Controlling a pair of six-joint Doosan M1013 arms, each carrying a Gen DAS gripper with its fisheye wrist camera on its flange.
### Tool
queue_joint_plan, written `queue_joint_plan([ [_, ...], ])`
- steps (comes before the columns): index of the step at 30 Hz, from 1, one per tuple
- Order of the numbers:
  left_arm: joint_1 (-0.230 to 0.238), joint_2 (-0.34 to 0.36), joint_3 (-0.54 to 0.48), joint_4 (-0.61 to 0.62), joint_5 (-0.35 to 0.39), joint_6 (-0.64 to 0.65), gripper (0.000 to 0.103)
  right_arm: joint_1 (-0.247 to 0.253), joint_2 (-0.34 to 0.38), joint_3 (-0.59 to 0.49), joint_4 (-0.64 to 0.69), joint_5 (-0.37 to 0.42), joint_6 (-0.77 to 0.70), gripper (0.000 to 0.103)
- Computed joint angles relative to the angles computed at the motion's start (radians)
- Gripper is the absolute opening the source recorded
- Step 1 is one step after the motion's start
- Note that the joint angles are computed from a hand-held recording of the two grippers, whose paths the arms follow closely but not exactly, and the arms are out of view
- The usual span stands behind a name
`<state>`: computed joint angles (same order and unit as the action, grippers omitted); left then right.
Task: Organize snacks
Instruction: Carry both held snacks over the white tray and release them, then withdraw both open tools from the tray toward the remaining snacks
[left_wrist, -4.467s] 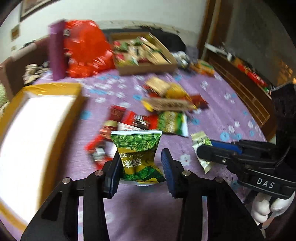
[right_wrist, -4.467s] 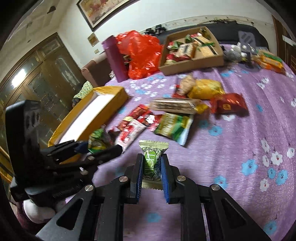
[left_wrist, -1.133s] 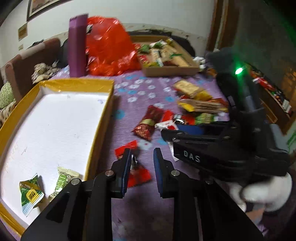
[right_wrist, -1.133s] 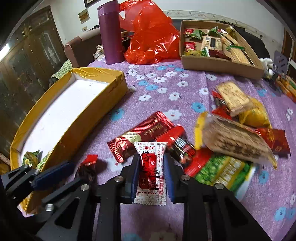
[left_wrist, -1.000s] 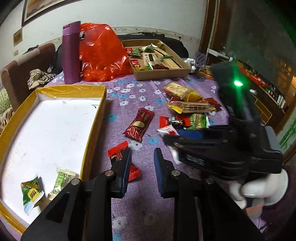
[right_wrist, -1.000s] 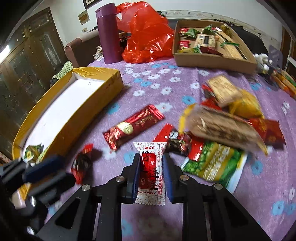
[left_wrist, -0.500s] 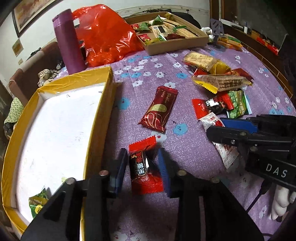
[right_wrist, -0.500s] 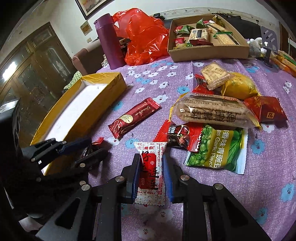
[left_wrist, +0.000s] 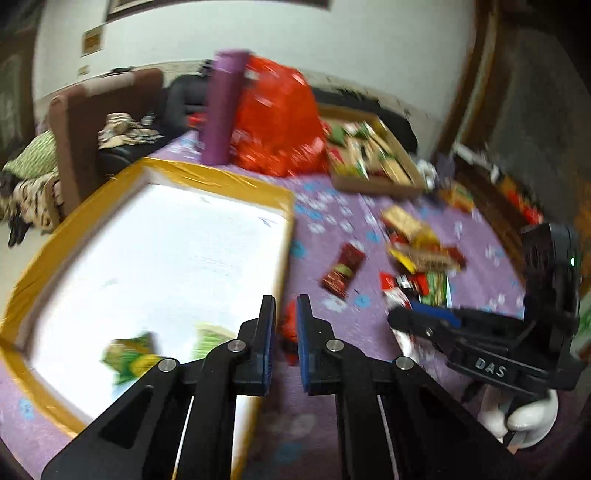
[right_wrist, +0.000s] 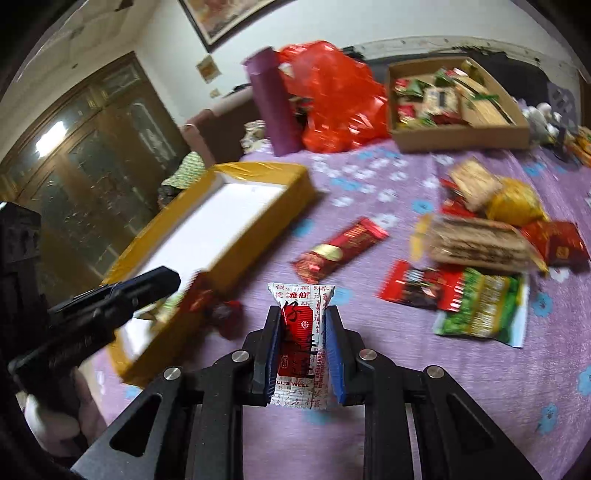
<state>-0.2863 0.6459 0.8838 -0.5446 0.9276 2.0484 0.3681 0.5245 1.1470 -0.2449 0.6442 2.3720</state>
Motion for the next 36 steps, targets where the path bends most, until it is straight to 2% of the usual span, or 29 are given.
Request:
queue_joint_plan([
  [5,0.044,0.001,0.004,-0.023,-0.047,-0.055,0.009,0.014,0.06,-0.128,0.108,0.052,-0.144,0.023],
  [9,0.074,0.01,0.006,-0.023,-0.058,-0.137,0.009,0.022,0.144,-0.28,0.196,0.128,-0.237,0.023],
  [12,0.092,0.009,0.02,-0.063,-0.062,-0.148,0.009,0.032,0.214,-0.403,0.205,0.195,-0.282,0.023],
  [15,0.104,0.01,0.025,-0.1,-0.059,-0.14,0.012,0.029,0.257,-0.481,0.246,0.234,-0.326,0.03],
  [18,0.114,0.004,0.034,-0.126,-0.059,-0.127,0.021,0.026,0.228,-0.437,0.2,0.211,-0.293,0.035],
  [22,0.126,-0.005,0.049,-0.159,-0.072,-0.106,0.034,0.026,0.194,-0.378,0.1,0.276,-0.317,0.038],
  [25,0.129,0.0,0.046,-0.188,-0.059,-0.093,0.034,0.022,0.191,-0.353,0.112,0.327,-0.38,0.038],
  [28,0.124,0.001,0.044,-0.19,-0.05,-0.075,0.034,0.031,0.221,-0.384,0.097,0.372,-0.451,0.038],
  [33,0.119,-0.005,0.05,-0.176,-0.051,-0.077,0.034,0.047,0.265,-0.432,0.008,0.37,-0.506,0.035],
  [34,0.119,-0.006,0.052,-0.173,-0.053,-0.081,0.034,0.044,0.263,-0.426,0.024,0.361,-0.512,0.03],
  [35,0.119,-0.005,0.051,-0.171,-0.051,-0.088,0.034,0.041,0.257,-0.413,0.038,0.35,-0.508,0.021],
  [36,0.119,-0.005,0.052,-0.171,-0.051,-0.089,0.034,0.037,0.249,-0.398,0.053,0.33,-0.5,0.02],
])
